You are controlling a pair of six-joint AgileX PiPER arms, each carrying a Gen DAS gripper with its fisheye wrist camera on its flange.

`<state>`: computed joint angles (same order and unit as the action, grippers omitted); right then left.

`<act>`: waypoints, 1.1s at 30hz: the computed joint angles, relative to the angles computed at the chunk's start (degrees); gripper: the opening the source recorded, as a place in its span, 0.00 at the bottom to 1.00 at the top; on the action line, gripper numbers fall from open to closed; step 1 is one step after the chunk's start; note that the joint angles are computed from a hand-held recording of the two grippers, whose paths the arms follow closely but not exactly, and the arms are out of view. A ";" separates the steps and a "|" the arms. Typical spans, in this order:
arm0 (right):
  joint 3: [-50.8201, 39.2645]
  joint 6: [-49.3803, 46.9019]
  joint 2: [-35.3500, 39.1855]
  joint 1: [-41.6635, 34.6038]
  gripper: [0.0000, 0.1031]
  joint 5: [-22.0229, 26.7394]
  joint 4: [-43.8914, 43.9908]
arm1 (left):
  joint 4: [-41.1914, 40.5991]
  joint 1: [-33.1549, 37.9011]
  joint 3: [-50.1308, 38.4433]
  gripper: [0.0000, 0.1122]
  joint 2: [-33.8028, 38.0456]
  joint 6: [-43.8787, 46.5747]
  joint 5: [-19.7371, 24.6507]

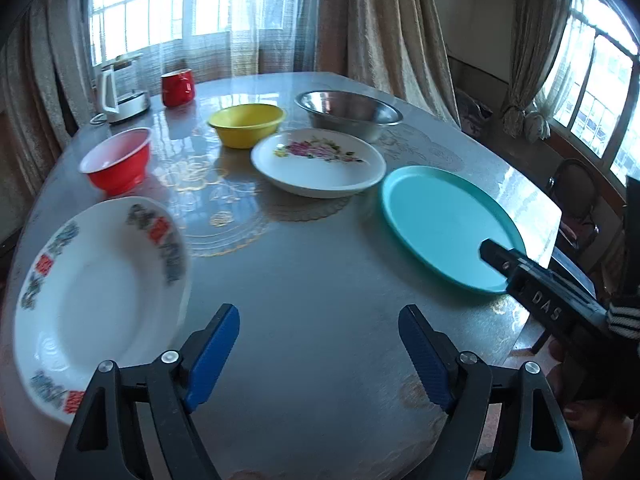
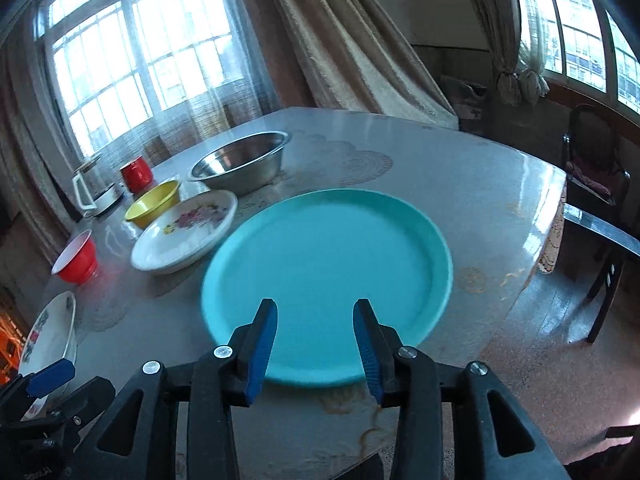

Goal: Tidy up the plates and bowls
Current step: 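Slide the teal plate with the right gripper and release it on the table, then grasp the rim of the large white red-character plate with the right gripper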

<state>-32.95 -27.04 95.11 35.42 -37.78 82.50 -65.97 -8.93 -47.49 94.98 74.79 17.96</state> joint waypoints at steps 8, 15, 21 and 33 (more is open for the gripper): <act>-10.99 -5.33 7.52 7.54 0.46 3.01 -2.14 | -10.23 12.96 2.10 0.80 -2.46 10.65 0.48; -23.22 -11.57 14.84 8.57 0.56 10.49 -4.39 | -9.36 23.13 -3.11 0.83 2.36 7.57 0.64; -30.63 -16.66 19.38 8.83 0.59 14.09 -1.77 | -10.93 30.06 -8.30 0.85 7.35 6.42 0.94; -41.68 -19.03 27.09 4.60 0.61 24.37 -1.04 | -14.42 32.82 -14.35 0.88 16.47 12.74 4.78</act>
<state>-74.63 -46.06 122.19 40.02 -13.41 81.46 -80.39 23.89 -61.84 111.45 87.53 22.74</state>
